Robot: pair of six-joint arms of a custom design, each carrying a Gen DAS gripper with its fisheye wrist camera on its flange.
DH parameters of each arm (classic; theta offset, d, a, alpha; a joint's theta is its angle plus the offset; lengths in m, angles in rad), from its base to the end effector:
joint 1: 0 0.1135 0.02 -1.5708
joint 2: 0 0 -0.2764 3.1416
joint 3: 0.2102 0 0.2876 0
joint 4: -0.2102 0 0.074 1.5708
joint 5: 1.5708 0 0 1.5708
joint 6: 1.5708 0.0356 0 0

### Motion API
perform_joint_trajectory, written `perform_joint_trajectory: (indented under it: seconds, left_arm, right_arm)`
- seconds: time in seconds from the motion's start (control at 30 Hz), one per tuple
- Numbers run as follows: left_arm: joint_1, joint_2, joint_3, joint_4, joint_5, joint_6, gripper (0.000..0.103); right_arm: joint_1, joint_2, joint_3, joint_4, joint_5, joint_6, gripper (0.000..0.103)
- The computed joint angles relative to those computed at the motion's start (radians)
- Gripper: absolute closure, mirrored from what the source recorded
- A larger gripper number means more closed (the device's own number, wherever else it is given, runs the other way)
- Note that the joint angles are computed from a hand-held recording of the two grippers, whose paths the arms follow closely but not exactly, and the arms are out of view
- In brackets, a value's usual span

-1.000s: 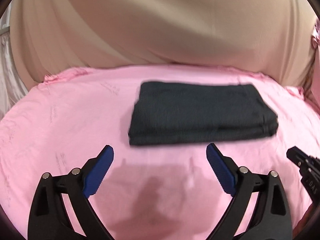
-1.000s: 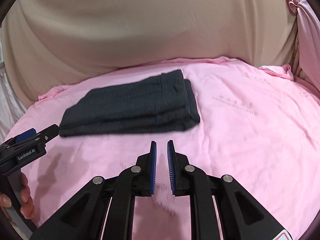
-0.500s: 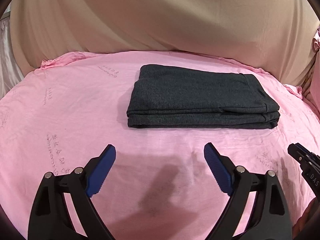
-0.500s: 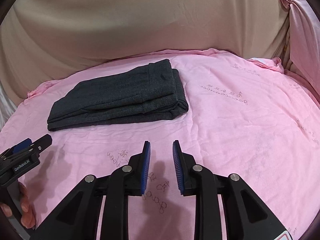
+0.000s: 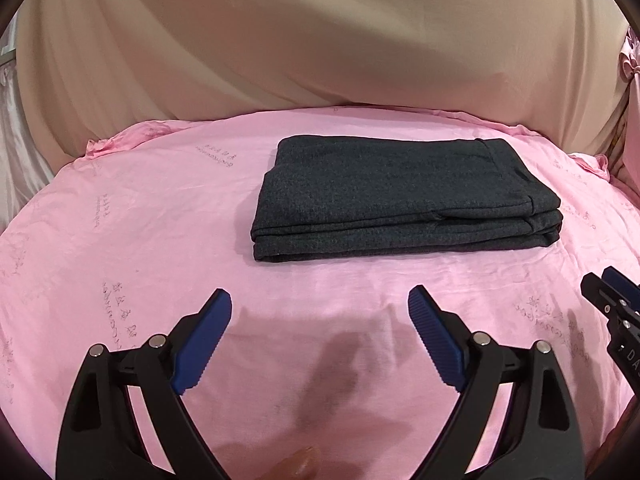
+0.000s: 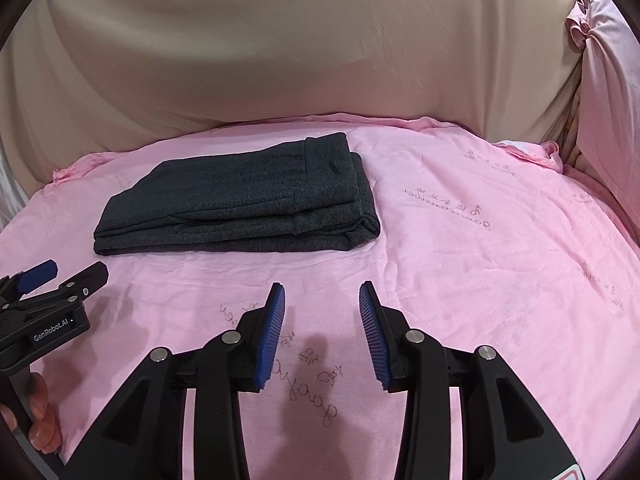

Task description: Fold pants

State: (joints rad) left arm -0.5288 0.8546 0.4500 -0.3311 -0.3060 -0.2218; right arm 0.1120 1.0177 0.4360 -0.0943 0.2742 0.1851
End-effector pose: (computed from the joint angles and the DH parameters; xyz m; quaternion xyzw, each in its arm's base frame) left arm 0.1787 -0.0920 0.1940 0.0771 0.9022 -0.0173 0.4240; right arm 0.2269 0.0158 0.1765 0.0917 0.8904 -0.0584 0.4421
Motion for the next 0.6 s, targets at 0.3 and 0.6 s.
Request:
perform_joint_trajectory:
  seconds: [0.3, 0.6]
  left_arm:
    - [-0.019, -0.002, 0.001, -0.002, -0.025, 0.005, 0.015]
    - [-0.015, 0.005, 0.004, -0.002, -0.023, 0.002, 0.015]
  right_arm:
    - [0.002, -0.007, -0.002, -0.005, 0.001, -0.001, 0.061]
    - [0.004, -0.007, -0.003, -0.001, 0.003, -0.003, 0.061]
